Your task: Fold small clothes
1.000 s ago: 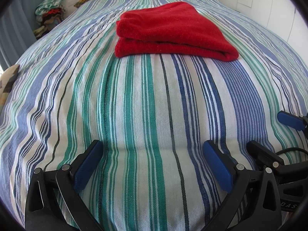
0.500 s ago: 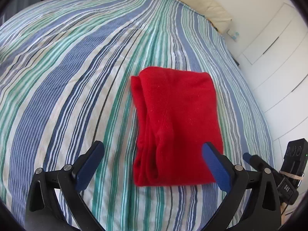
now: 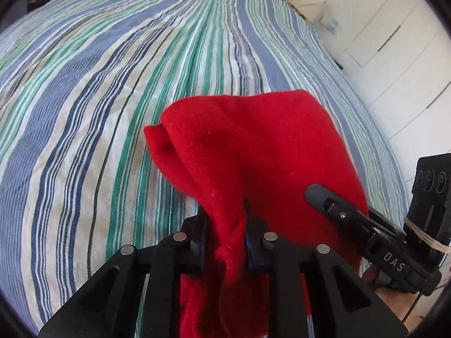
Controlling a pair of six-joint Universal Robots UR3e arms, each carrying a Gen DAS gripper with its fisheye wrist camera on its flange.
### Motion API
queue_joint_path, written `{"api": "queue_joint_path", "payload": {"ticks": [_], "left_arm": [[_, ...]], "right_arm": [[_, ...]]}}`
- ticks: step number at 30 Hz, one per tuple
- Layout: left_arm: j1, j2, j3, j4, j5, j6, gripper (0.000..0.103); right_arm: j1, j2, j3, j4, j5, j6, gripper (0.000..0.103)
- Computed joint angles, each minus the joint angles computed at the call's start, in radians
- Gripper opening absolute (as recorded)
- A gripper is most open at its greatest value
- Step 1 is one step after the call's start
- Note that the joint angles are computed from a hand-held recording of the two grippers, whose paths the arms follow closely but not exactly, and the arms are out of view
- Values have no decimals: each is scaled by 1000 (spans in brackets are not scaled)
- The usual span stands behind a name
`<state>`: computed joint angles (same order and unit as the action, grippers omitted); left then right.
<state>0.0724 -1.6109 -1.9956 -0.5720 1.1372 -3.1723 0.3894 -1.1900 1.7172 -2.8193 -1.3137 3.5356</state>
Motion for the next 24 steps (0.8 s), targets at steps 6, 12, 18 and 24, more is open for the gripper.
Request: {"api": "queue_joint_path", "payload": {"ticks": [6, 12, 18, 24], "left_arm": [[4, 114, 120, -128, -78, -12, 22], [-151, 41, 90, -225, 270, -79, 40], [-405, 587, -290, -196, 656, -127, 98], [-782, 636, -82, -588, 959, -481, 100]], "right_arm": [[-10, -181, -90, 110, -50, -91, 31], [-56, -194, -175, 419, -70, -64, 65], [58, -568, 143, 564, -343, -89, 92], [349, -840, 160, 854, -485, 143, 93]]}}
